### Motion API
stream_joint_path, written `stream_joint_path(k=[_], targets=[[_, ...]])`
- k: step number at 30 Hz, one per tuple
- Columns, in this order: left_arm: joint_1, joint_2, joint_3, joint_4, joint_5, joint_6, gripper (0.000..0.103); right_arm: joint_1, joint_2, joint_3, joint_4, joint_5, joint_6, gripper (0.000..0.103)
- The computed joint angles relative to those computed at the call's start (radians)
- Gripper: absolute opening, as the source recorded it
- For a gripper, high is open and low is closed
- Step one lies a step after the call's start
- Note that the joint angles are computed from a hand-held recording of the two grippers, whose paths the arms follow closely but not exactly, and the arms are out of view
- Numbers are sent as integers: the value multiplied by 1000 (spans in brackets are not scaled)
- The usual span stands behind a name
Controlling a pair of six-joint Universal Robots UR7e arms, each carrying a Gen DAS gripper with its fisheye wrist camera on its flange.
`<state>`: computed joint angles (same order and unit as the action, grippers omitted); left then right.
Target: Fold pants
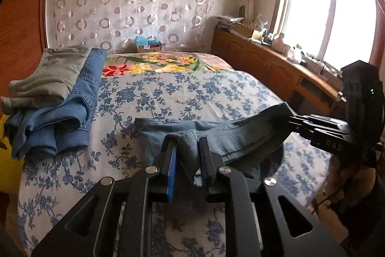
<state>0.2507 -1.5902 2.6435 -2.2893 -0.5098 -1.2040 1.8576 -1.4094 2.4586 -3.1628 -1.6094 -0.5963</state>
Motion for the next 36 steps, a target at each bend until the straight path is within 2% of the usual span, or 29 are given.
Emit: stream_joint_path(k=[3,6,9,10,12,14,17,18,20,24,27,31,36], targets=[[5,21,17,-32,-13,0,22,-1,26,7,-21,-24,-25,13],[8,24,19,-3,-9,-26,27,0,50,0,-25,-36,-19,13],[8,17,18,11,1,-35,38,5,72,-14,-25,-52,-15,13],[3,7,21,20,7,-43,45,4,72,-16,-23,-54,-14,13],[-11,-13,29,32,11,-50,48,3,74,-20,-22,-54,-11,13],[-25,-33,36,47,-1,-55,51,2,70,-22,-13,-61,-10,19],[-59,-74,51,137,-24,-128,55,3,57,-10,-44,-87,-19,31],[-72,-87,56,174,-34,-159,55,0,44,-4,-44,-87,-23,36],[-92,-102,59,263,-62,-236,55,-18,2,11,-14,-70,-39,38],[-86,-93,75,266,-121,-253,55,-42,-68,37,76,-69,-77,38],[-57,-63,84,207,-145,-218,55,-52,-84,44,139,-89,-98,38],[-29,-24,95,87,-155,-141,45,-54,-65,38,155,-113,-102,38],[9,26,83,21,-165,-84,36,-52,-36,31,145,-134,-80,38]])
